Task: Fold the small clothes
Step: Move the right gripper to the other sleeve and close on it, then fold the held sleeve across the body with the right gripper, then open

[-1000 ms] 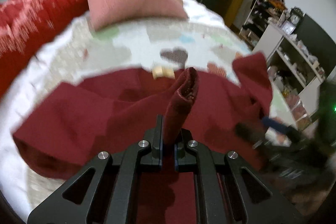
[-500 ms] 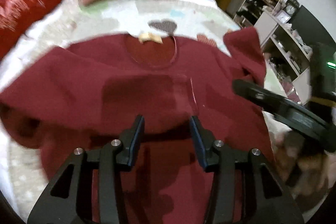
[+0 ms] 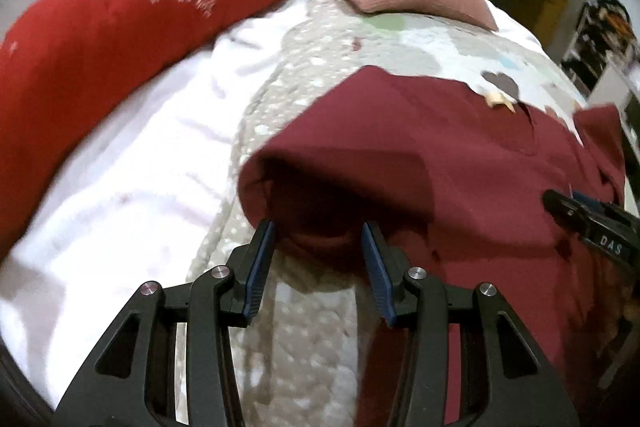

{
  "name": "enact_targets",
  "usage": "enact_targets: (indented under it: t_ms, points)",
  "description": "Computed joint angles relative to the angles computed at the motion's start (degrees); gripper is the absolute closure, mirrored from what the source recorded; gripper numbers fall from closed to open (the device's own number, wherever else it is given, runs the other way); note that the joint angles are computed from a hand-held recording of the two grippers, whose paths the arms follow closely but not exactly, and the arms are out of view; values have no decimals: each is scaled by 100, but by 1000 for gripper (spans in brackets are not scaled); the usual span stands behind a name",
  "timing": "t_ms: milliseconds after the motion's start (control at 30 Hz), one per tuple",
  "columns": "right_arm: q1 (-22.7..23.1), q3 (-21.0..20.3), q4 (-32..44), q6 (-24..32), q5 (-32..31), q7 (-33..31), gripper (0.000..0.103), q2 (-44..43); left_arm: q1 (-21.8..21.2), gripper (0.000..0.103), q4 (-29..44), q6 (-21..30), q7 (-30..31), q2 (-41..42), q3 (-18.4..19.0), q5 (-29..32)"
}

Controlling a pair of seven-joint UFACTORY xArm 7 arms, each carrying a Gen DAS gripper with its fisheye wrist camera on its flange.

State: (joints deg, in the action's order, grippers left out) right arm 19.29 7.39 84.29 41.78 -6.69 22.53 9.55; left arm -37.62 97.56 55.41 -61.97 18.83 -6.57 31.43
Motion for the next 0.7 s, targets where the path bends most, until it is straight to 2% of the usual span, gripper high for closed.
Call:
enact_targets:
  t_ms: [33,67,100,333,400,467,567,700]
  points:
    - [-148,182,50,-29,-109,-3,71,28,33,59,-35,-28,-66,-15,15,-47]
    - [-103,123,73,-76,-69,-40,87,19,69,59,-47,-65,-121,-12,19,-110]
    - [-14,3,90,-183,17,-99,95,-10,106,59,-129,-143,-179,-61,16,-176]
    - [-85,-75,358,-461,-234,-323,97,-197,54,59,-126,-111,-206,-101,-49,-68]
    - [-117,-124,369,-481,-375,-212,97,-257,71,59,-105,-192,-180,-81,-59,-122]
    - [-123,-197,341,-464,-795,53,97,-330,80,59,-171,-284,-117,-119,-83,-183]
    - [-181,-266,270,-199,-1334,416,97,-401,56,59,-83,-204,2,-1,-89,-244]
    - [-373,-296,34,201,-1281,562,97,-462,68,59,-201,-370,-33,-26,-73,-377]
